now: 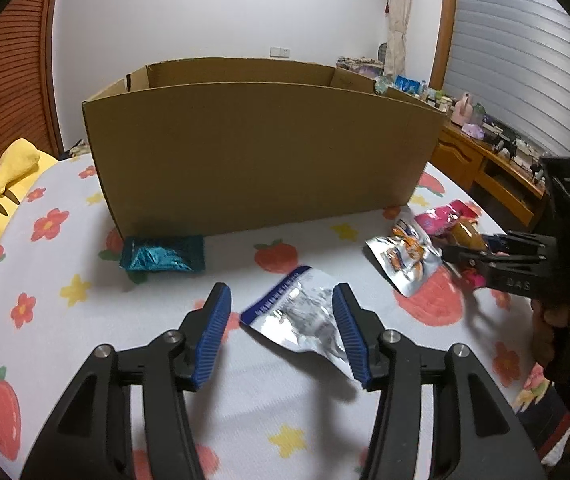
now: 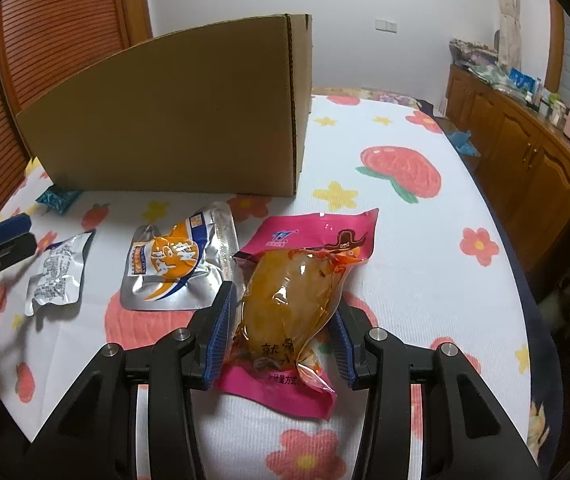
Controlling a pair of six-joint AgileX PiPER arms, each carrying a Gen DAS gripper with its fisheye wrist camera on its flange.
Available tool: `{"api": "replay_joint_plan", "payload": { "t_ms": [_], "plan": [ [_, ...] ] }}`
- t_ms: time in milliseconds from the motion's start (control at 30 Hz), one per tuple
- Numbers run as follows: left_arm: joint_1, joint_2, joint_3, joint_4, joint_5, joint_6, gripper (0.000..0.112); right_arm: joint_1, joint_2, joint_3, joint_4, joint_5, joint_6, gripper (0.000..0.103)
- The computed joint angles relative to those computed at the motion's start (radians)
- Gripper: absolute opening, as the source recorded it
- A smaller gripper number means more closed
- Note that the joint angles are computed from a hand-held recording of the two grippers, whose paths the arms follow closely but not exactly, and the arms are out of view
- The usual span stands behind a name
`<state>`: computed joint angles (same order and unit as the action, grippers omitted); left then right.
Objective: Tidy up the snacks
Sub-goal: 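Lower the left tool to the silver foil pouch while the right tool approaches the pink-orange snack, then grasp the silver foil pouch with the left tool while the right tool grasps the pink-orange snack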
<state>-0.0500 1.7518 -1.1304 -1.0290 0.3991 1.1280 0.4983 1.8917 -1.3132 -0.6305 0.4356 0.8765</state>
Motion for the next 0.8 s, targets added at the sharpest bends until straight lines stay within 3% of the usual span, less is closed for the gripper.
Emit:
{"api": "replay_joint_plan", "payload": {
  "t_ms": [267,533,800],
  "plan": [
    [-0.047,0.007,-0.013,0.22,0.035,-0.258,0.053,-0.004,-0.003,0.005,0.003,-0.006,-0.004,0.044],
    [-0.075,0.073,-0.116,0.356,0.089,-0.422,0.066,-0.004,-0.003,0.006,0.004,-0.007,-0.005,0.044],
    [-0.092,0.107,-0.154,0.393,0.081,-0.452,0.077,-0.004,-0.003,0.007,0.004,-0.01,-0.005,0.044]
  ]
}}
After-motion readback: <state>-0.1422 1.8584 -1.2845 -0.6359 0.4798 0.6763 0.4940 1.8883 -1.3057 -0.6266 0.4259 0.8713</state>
